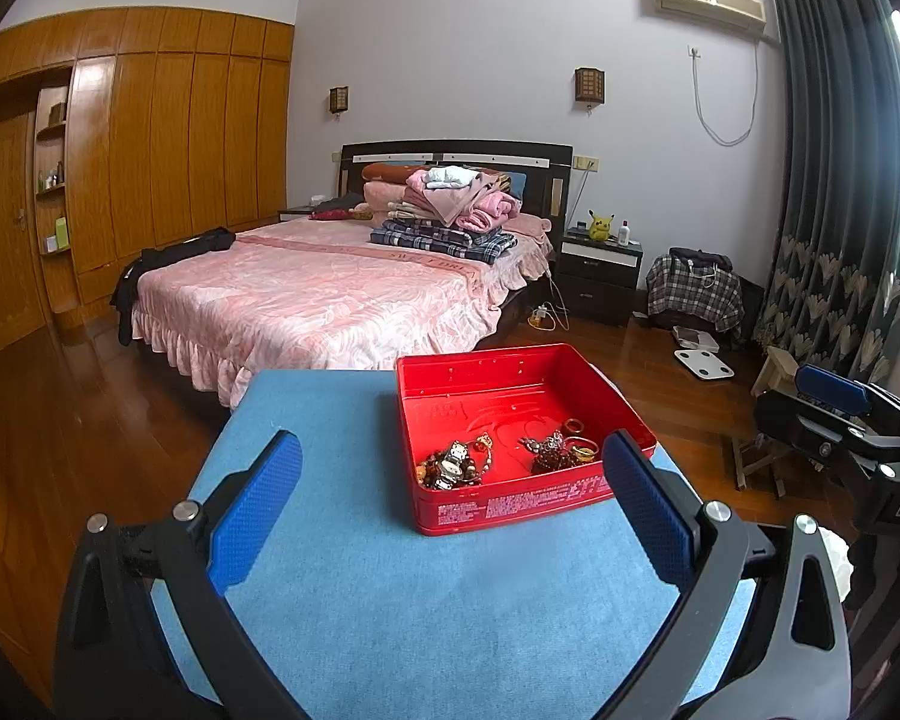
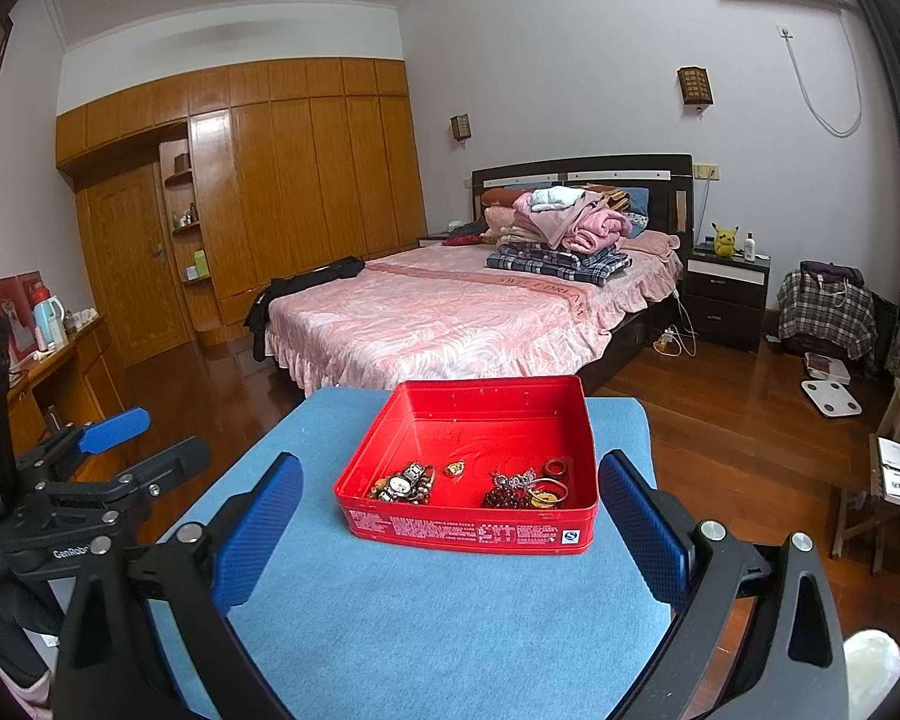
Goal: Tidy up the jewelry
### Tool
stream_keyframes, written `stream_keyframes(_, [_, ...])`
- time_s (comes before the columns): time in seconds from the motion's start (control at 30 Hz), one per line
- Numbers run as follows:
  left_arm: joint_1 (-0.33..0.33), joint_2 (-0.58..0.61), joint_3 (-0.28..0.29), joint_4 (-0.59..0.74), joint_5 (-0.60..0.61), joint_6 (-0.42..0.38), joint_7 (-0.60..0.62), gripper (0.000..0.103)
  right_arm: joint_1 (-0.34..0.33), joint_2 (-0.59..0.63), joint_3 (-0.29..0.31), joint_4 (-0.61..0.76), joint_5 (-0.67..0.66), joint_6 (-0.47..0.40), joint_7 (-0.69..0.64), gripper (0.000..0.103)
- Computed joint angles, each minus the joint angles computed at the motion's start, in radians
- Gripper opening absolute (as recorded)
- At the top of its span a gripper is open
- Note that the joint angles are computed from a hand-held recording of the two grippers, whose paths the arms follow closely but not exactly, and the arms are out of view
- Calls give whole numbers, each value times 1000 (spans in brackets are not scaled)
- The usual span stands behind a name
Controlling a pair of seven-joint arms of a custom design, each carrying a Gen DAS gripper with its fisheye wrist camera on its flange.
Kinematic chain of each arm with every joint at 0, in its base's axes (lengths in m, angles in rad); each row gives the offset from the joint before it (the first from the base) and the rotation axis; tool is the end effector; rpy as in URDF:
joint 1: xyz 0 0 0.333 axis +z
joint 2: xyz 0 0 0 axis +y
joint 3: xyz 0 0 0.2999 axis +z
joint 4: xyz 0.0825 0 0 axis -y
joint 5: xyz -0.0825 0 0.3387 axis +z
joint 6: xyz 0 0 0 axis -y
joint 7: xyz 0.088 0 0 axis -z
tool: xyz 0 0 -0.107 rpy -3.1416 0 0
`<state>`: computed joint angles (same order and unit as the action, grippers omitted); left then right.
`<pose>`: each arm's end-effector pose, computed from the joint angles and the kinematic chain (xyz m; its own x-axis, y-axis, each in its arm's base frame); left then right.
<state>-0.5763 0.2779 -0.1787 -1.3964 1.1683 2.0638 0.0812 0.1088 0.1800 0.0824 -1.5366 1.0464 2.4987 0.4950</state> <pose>0.5048 -0.3839 0.6120 0.3325 -0.9420 0.0453 -0.3917 -0.1816 -0.9020 0.6099 0.1072 0.6290 0.6639 -0.7333 -0.1468 -0.3935 -0.1756 -0.9024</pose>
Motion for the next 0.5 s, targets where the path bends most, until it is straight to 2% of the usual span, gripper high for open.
stream_keyframes(0.5, [11,-14,-4,-14,-5,9,6,97,2,-4,0,-3,-6,2,4,97])
